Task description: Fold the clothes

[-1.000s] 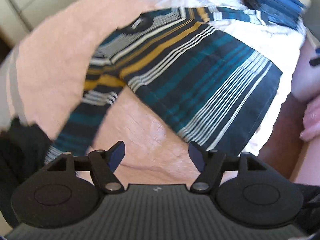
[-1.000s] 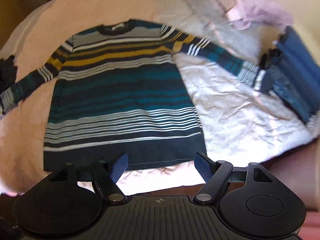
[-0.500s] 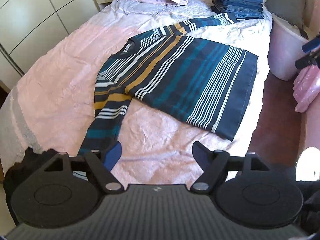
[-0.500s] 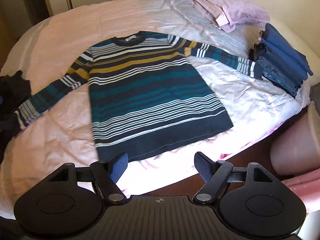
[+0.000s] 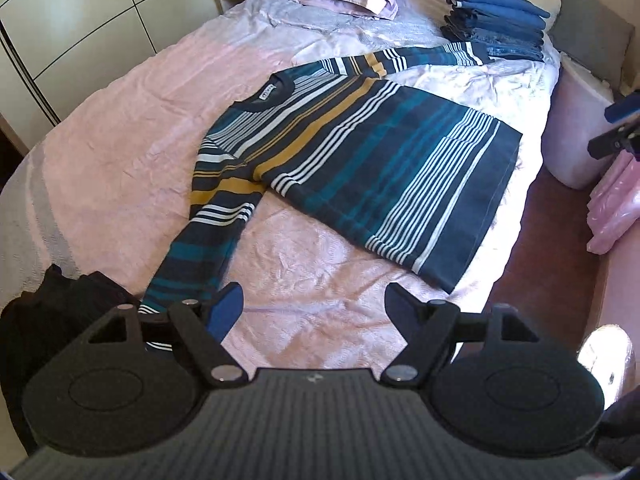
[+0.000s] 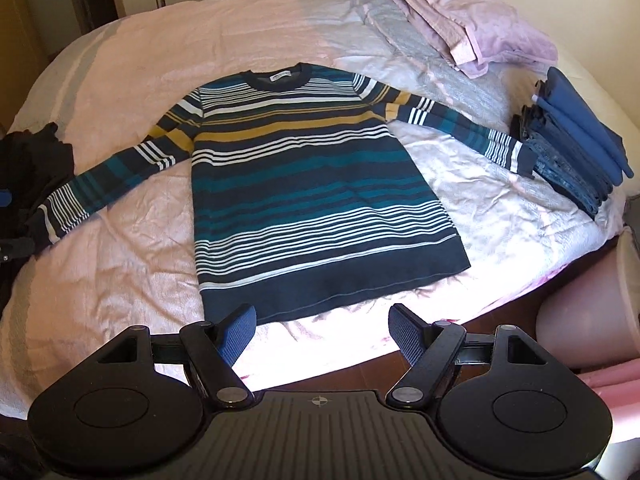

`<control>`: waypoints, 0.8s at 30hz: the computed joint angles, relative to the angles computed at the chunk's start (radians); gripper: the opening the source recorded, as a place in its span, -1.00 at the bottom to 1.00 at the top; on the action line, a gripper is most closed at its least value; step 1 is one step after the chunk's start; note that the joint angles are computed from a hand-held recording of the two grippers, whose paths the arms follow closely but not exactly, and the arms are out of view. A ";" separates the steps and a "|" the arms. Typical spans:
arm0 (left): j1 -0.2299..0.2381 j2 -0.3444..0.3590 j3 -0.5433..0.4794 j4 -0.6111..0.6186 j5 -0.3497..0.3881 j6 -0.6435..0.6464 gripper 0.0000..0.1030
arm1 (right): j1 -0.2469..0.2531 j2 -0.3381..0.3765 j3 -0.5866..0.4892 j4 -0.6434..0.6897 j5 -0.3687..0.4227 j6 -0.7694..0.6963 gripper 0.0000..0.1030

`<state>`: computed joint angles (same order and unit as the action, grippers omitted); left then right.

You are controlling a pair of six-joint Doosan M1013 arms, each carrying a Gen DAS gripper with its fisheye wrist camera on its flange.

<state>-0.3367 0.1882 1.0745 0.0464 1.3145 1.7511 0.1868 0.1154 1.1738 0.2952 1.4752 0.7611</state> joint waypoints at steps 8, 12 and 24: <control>-0.008 0.004 0.002 0.026 0.016 -0.037 0.45 | 0.005 0.006 0.008 0.008 0.015 -0.015 0.48; -0.011 0.003 0.005 0.037 0.022 -0.052 0.45 | 0.008 0.012 0.008 0.013 0.020 -0.027 0.48; -0.031 -0.001 0.018 0.114 0.057 -0.168 0.45 | 0.022 0.045 -0.001 0.027 0.059 -0.102 0.48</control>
<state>-0.3680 0.1870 1.0921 0.1609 1.3718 1.5829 0.2088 0.1602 1.1728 0.3222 1.5340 0.6595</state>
